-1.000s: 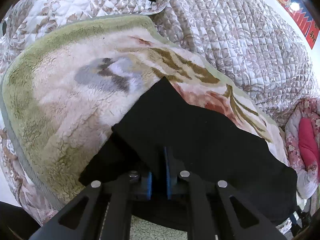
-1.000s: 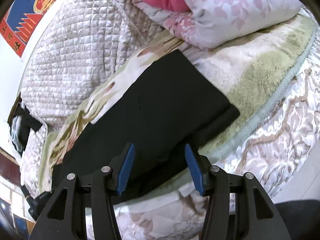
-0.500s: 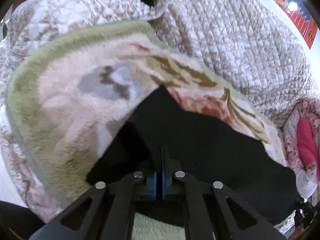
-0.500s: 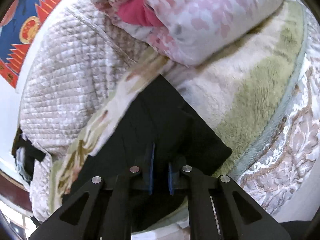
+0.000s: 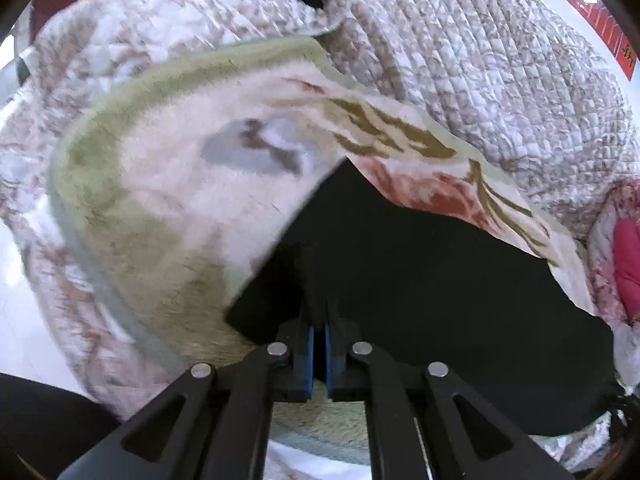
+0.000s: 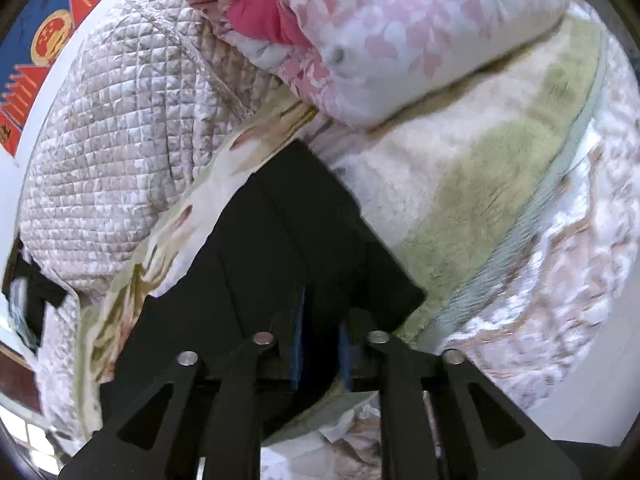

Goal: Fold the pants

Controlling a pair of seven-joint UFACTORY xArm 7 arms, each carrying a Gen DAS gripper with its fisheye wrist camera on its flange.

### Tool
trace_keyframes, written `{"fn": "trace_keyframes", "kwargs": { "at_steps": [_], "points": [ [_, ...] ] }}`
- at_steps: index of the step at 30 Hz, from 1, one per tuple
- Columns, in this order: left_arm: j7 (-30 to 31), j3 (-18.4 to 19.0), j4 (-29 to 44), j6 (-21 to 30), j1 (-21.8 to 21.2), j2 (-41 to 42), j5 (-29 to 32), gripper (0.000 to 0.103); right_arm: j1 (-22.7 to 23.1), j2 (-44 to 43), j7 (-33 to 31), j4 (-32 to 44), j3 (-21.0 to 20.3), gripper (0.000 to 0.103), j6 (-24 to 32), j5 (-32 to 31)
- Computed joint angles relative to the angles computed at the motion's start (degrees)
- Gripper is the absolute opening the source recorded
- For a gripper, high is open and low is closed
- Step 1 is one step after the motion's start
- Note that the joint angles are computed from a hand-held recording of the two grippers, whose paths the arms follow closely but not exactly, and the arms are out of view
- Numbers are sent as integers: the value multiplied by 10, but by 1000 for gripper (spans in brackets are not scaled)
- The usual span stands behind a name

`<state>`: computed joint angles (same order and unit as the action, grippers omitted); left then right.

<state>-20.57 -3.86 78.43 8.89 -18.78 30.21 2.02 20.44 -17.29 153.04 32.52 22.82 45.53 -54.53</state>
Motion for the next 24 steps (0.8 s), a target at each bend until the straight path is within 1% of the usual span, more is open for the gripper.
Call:
{"fn": "trace_keyframes", "kwargs": {
  "at_steps": [1, 2, 3, 5, 6, 7, 8, 10, 11, 12, 13, 14, 15, 16, 17, 18, 19, 20, 21, 22, 23, 24],
  "points": [
    [-24, 33, -8, -3, -26, -9, 14, 9, 14, -2, -12, 6, -1, 26, 30, 16],
    [-46, 60, -15, -9, -45, -15, 28, 9, 18, -7, -33, 20, 18, 30, 83, 47],
    [-83, 106, -19, -9, -81, -20, 53, 9, 25, -7, -44, 34, 28, 35, 130, 63],
    [-137, 163, -23, -15, -124, -25, 98, 9, 34, 5, -67, 64, 36, 38, 198, 72],
    [-150, 174, -22, -20, -133, -26, 114, 9, 31, 13, -95, 81, 43, 39, 223, 65],
    [-153, 173, -18, -25, -132, -26, 125, 9, 42, 22, -120, 91, 28, 39, 224, 50],
    [-141, 151, -9, -28, -116, -23, 129, 9, 43, 30, -150, 98, 17, 39, 209, 34],
    [-97, 85, 19, -22, -71, -9, 119, 10, 38, 48, -207, 111, -8, 39, 159, 8],
    [-59, 38, 41, -9, -41, 3, 104, 10, 33, 65, -261, 120, -35, 39, 106, -6],
    [-16, -9, 67, 7, -11, 20, 86, 13, 27, 78, -297, 127, -49, 39, 77, -11],
    [25, -42, 97, 26, 6, 40, 71, 18, 19, 94, -333, 136, -62, 39, 48, -15],
    [58, -65, 124, 42, 15, 58, 59, 20, 9, 119, -384, 152, -80, 39, 18, -10],
    [86, -80, 156, 60, 18, 79, 51, 22, 3, 137, -415, 164, -91, 39, -1, -5],
    [104, -82, 191, 79, 11, 100, 49, 22, -3, 148, -436, 170, -101, 39, -16, -4],
    [132, -91, 224, 96, 9, 122, 44, 23, -6, 157, -454, 176, -108, 39, -24, -4],
    [158, -99, 260, 112, 8, 146, 38, 26, -11, 172, -474, 187, -116, 39, -27, -8],
    [168, -93, 307, 139, -3, 175, 36, 27, -12, 183, -482, 199, -121, 39, -24, -8],
    [168, -80, 339, 164, -16, 194, 34, 27, -13, 189, -485, 201, -128, 39, -24, -8],
    [170, -69, 389, 196, -28, 225, 30, 27, -17, 194, -481, 199, -136, 39, -36, -14],
    [167, -54, 430, 218, -38, 251, 27, 27, -17, 198, -476, 199, -140, 39, -41, -14],
    [151, -31, 452, 223, -50, 267, 27, 28, -17, 200, -468, 196, -143, 39, -39, -14],
    [142, -20, 458, 211, -53, 274, 21, 30, -13, 201, -458, 197, -144, 39, -20, -18]
  ]
}}
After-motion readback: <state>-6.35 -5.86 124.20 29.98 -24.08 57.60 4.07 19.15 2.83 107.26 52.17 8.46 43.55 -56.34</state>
